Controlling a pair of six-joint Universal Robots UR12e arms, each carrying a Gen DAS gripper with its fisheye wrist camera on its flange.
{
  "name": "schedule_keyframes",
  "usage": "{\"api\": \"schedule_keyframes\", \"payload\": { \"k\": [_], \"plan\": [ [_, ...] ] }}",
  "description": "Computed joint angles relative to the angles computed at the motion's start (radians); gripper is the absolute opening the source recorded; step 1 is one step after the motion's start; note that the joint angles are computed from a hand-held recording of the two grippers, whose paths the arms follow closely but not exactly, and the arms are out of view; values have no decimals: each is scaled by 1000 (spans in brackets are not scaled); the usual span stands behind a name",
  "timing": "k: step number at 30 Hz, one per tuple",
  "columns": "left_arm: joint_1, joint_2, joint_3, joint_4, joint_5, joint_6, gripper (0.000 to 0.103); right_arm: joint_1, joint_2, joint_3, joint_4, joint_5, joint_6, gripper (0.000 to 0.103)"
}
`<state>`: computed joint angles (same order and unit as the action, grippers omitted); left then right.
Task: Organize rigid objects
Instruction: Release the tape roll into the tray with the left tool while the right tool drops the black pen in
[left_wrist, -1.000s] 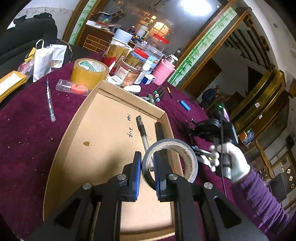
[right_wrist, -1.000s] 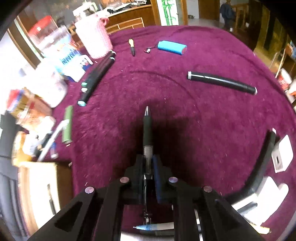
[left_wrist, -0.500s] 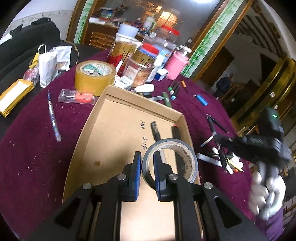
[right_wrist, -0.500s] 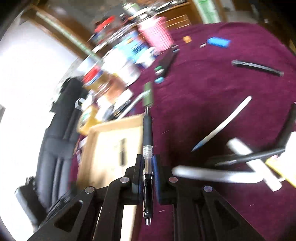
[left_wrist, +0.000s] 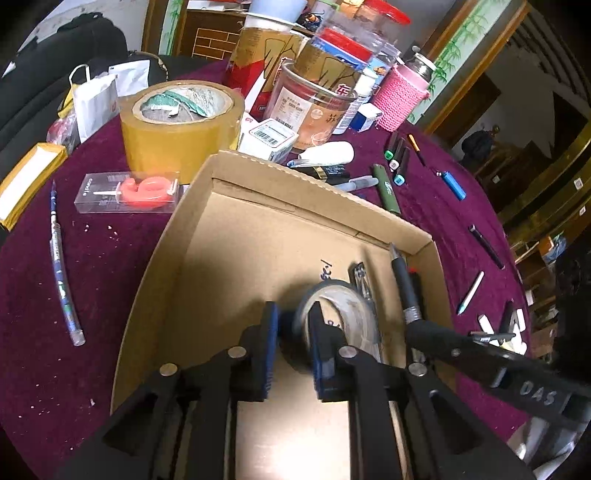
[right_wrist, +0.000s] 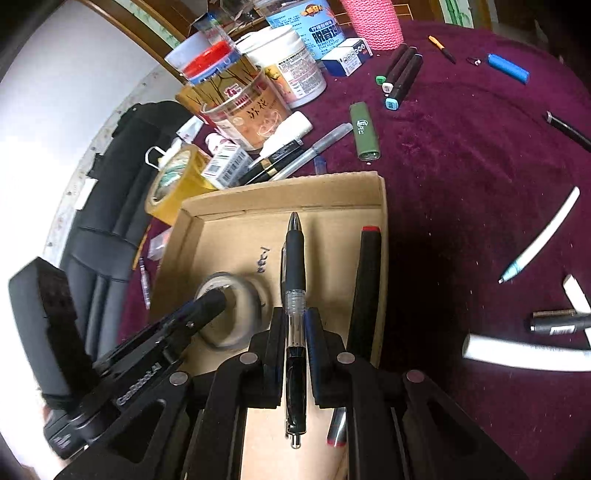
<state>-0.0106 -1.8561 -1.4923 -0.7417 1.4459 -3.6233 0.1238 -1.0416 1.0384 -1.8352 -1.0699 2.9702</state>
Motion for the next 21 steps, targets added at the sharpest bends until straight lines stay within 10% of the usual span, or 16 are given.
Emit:
{"api": "schedule_keyframes", "payload": {
  "k": [4,11,21],
  "plan": [
    [6,1,-10,36,-18,-10,53,16,3,4,-56,-74,-1,12],
    [11,30,-43,88,-43,-47,55,-22,-28,53,-149,29,20,46],
    [-29,95,-112,131,-22,-106,65,-124,-174,283,-465,70,68,53]
  ]
}}
